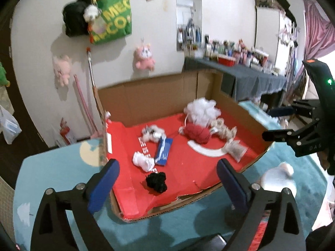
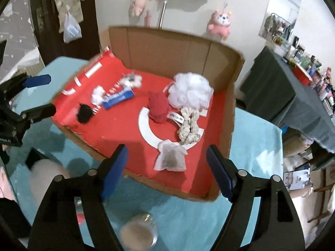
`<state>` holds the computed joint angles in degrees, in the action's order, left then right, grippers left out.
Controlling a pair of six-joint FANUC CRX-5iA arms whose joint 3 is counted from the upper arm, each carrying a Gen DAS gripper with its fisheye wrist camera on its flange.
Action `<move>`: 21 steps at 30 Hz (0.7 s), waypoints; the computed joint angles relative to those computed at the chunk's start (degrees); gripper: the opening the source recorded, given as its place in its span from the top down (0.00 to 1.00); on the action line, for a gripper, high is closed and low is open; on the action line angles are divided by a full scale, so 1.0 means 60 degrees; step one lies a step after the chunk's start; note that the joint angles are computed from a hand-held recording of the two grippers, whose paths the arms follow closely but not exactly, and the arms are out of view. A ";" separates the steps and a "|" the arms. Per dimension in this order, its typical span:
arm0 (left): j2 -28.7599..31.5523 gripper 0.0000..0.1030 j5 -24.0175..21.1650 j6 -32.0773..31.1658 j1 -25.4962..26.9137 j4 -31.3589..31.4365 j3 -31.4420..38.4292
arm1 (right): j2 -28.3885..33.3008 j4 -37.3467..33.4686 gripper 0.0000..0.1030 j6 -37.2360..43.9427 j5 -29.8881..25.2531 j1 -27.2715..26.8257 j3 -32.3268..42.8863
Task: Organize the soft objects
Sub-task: 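Withdraw both tools up from the box back toward the table items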
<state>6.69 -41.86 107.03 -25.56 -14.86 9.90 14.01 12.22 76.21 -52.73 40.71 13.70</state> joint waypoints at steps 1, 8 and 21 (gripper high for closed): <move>-0.0148 0.06 0.0036 0.0187 -0.0091 -0.0169 -0.0056 | -0.0177 0.0082 0.25 -0.0137 0.0128 0.0053 -0.0158; -0.1256 0.00 0.0269 0.2237 -0.0985 -0.1757 -0.0584 | -0.1840 0.1236 0.20 -0.1380 0.1147 0.0732 -0.1978; -0.2299 0.00 -0.0852 0.6614 -0.3676 -0.5530 -0.1216 | -0.4895 0.6315 0.11 -0.6692 0.2787 0.2393 -0.6463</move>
